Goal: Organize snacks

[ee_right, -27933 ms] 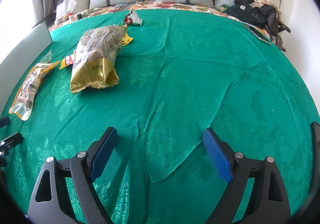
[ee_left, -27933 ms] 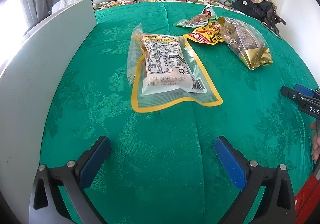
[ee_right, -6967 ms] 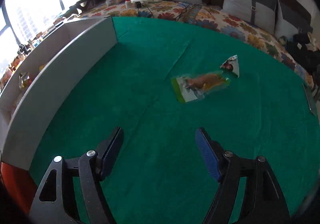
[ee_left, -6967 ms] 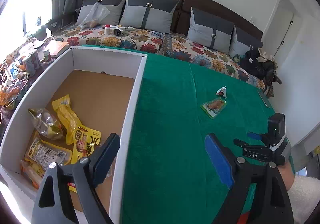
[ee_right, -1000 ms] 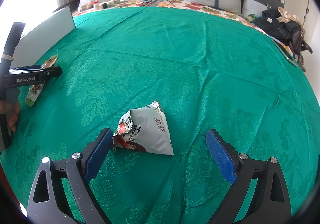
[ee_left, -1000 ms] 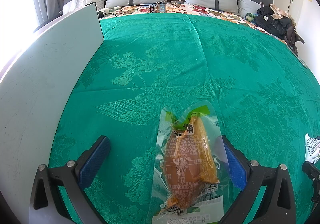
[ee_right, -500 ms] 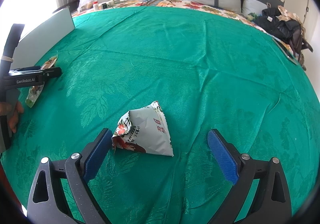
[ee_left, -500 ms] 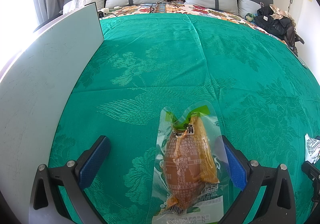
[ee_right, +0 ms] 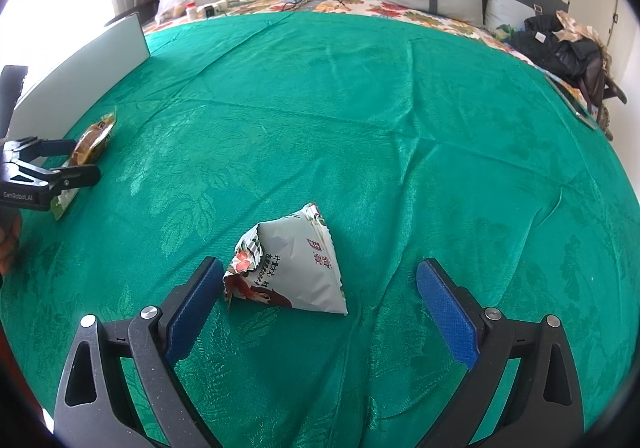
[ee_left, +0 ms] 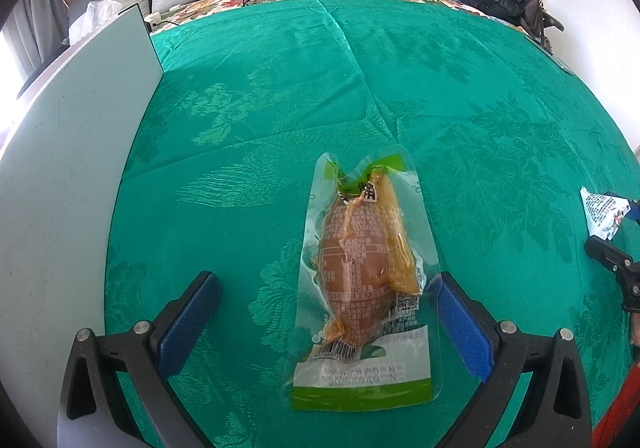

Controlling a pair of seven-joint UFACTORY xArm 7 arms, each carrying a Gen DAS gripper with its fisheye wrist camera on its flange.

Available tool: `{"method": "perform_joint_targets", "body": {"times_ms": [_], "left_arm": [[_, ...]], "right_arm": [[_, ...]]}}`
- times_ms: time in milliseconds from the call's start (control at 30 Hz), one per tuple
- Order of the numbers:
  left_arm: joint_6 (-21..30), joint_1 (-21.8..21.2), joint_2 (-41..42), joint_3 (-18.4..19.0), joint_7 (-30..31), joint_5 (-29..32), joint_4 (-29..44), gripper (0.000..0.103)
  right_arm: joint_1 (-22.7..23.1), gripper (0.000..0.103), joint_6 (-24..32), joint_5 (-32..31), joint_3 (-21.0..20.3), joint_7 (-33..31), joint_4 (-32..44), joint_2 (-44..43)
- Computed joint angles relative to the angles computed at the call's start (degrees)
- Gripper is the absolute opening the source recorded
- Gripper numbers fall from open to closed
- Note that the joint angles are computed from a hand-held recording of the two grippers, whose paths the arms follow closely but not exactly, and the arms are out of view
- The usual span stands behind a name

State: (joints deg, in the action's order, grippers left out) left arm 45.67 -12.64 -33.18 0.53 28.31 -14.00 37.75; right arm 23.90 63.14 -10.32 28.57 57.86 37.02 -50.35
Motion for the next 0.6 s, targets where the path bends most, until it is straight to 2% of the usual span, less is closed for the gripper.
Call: {"method": "perform_joint_targets", "body": {"times_ms": [100, 167, 233, 367, 467, 600], "left_arm": [[2.61, 1.62, 1.44, -2.77, -5.66, 2.36, 2.07, 0.103], [3.82, 1.75, 2.01, -3.57, -7.95, 3.44, 2.94, 0.103], [4.32, 1.36, 2.07, -3.41, -8.40, 3.84, 3.11, 0.103], [5.64, 1.01, 2.75, -3.07, -8.70, 4.33, 4.05, 0.103], [7.38, 1.16, 4.21, -3.48, -9.72, 5.10, 5.85, 0.103], [12.99, 1.25, 7.72, -3.72, -9.67, 6.58, 10.40, 0.103]], "right_arm": [[0.22, 0.099, -0.01, 0.14, -0.19, -0.14, -0.01, 0.07], [1.93, 0.099, 0.67, 1.67, -2.76, -3.66, 0.64, 1.13], [3.45, 0.097, 3.70, 4.97, -6.22, -7.63, 2.18, 1.90], [2.94, 0.097, 7.28, 11.66, -9.97, -8.14, 2.55, -1.64], [1.24, 0.096, 8.18, 11.91, -8.96, -9.66, 4.80, -0.50], [-0.57, 0.097, 5.24, 10.31, -6.42, -11.13, 7.52, 4.17]]}}
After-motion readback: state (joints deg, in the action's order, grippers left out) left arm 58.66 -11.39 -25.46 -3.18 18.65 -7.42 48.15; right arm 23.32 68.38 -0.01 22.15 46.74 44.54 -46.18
